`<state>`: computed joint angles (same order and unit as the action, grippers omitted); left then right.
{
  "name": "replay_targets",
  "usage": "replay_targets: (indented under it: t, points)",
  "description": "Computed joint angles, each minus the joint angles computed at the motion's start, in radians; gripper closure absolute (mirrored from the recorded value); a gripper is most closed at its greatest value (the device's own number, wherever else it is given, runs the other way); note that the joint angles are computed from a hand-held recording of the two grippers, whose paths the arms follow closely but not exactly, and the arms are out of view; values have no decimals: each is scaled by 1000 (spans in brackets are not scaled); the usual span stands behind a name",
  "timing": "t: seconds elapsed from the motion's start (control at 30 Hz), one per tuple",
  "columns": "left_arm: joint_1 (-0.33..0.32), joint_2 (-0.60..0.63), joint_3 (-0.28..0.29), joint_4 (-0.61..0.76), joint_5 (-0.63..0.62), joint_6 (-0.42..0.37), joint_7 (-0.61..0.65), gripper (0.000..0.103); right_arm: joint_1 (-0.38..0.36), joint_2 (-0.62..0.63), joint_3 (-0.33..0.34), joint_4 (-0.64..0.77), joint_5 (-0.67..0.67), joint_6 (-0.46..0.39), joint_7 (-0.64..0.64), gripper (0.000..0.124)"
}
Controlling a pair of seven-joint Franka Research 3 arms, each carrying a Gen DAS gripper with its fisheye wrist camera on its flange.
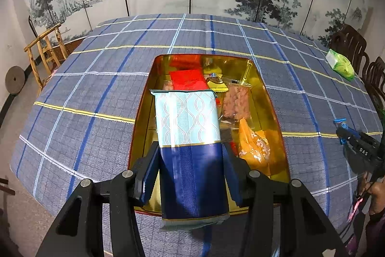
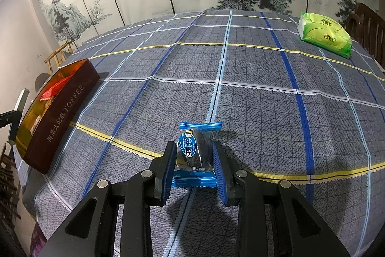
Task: Organize snacks
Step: 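Lower the blue-and-white box into the gold tin with the left gripper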
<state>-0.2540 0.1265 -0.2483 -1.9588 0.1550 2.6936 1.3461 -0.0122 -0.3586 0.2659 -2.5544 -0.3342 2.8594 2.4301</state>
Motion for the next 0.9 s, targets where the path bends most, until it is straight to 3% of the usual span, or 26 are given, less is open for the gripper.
replay_targets:
  t: [0.9]
  points:
    - [7,30,4,1,27,-3,-21,58,3,1,-1,4,-9,-8,6,92]
